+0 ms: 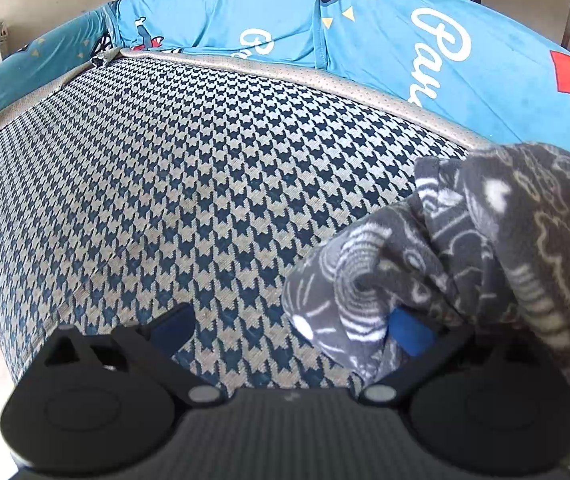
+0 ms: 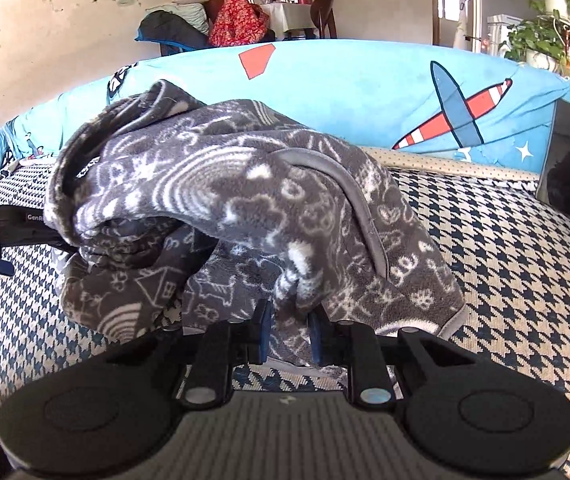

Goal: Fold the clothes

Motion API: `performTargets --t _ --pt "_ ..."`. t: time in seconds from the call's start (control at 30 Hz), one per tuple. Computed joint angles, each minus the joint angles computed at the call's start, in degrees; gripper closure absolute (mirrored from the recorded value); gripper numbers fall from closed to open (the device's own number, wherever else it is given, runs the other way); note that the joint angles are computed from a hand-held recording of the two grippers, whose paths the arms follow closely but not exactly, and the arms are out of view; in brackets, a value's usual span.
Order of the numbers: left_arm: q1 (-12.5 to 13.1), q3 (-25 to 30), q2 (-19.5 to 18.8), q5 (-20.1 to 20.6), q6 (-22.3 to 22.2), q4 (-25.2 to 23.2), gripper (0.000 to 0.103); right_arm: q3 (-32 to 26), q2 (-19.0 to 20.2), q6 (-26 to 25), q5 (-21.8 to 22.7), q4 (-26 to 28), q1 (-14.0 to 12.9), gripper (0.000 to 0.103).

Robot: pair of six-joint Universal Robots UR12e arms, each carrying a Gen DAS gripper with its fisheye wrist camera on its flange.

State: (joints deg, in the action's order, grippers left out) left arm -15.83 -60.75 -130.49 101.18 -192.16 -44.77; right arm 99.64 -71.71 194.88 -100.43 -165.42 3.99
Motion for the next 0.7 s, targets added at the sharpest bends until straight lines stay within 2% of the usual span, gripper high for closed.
performTargets --t 0.1,0.3,0.4,0.53,0.57,0.7 --pt "0.30 -1.44 1.36 -2.18 0.34 2.15 0.000 0.78 -0.75 -0.66 -0.21 -1.41 0.08 0.083" --pt "1.25 -4.29 3.49 -6.36 -3.19 10.33 0.000 3.23 -2.59 -3.89 3.63 -8.31 -0.10 0.080" --pt "1.66 -5.91 4.61 -9.36 -4.04 13.56 0.000 3.66 -2.73 -6.82 3.11 -11.91 0.52 0.070" --pt "2.12 -7.37 5.59 -15.51 -3.14 15.19 0.000 3.48 -2.22 -9.68 1.16 -14.70 1.09 0.036" --pt "2.25 -7.87 5.81 -17.64 -2.84 15.73 0.000 3.38 -2.03 -10.21 0.49 -14.86 1.23 0.032" --pt "2.04 -9.44 6.49 -22.87 -0.41 17.58 0.000 2.28 -0.67 -12.57 -3.11 -13.61 1.76 0.028"
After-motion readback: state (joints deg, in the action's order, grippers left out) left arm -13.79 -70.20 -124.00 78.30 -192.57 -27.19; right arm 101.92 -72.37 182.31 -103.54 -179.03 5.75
